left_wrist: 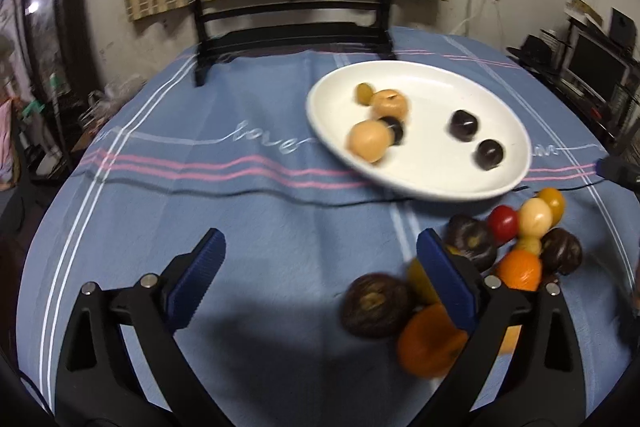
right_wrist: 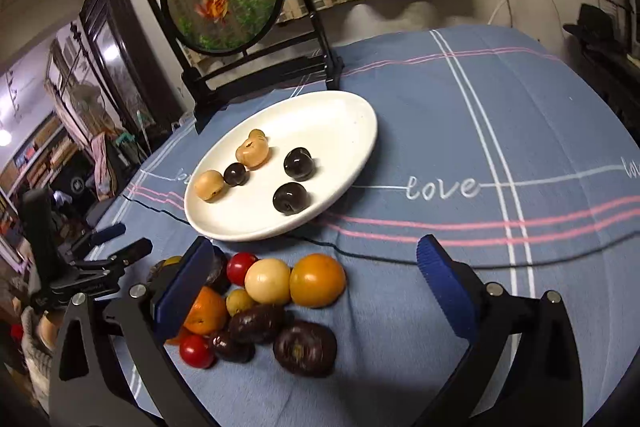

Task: Organize fruits
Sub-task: 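Place both held fruits on the white plate and open both tools, then move the right tool to the dark red-brown tomato and grasp it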

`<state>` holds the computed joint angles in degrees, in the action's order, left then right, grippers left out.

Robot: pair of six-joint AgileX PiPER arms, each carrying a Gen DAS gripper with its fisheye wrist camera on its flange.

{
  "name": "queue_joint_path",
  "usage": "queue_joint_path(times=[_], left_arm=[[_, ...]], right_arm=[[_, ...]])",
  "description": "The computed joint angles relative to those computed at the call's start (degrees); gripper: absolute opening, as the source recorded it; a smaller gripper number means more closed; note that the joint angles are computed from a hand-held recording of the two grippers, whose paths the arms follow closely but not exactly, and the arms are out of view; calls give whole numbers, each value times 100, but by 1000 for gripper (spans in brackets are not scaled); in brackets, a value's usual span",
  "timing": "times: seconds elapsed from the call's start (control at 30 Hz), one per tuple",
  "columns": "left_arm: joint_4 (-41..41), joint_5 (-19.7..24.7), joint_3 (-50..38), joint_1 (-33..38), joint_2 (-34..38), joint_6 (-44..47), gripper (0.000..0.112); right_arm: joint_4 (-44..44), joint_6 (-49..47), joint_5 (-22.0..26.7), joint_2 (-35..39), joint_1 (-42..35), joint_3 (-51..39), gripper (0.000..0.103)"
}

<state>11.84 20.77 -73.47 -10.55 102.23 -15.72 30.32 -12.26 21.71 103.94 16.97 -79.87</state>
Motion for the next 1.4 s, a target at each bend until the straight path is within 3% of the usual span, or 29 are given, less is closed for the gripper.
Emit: queue_joint_path(times=[0.27, 0.5, 0.6, 0.83, 1.07, 1.2, 1.27, 1.33, 1.4], left_arm=[[-2326, 120, 308, 523, -109, 1980, 98], [-1919, 107, 295, 390, -78, 1639, 98], [-1821, 119, 272, 391, -62, 1513, 98], [-2085, 133, 283, 488, -72, 1666, 98], [-2034, 127, 302, 452, -88, 1656, 99], [-1958, 126, 305, 435, -92, 1579, 99], [-1989, 143, 294, 446, -93, 1591, 99], [-2043, 131, 312, 451, -108, 1643, 99], [-1984, 117, 326, 436, -117, 1600, 99]], right_arm=[[376, -76, -103, -372, -130, 663, 102], [504, -290, -15, -417, -111, 730, 102], [-237, 217, 163, -301, 55, 636, 102], [-3919, 2953, 374, -112, 848, 562, 102], [-5521, 3948, 907, 252, 1247, 263, 102], [-7666, 5874, 1013, 119, 1298, 493, 102], [-8562, 6877, 1354, -43, 1220, 600, 102], [-8542, 7096, 778, -282, 978, 936, 102], [-7971, 6516, 215, -398, 859, 1092, 102]])
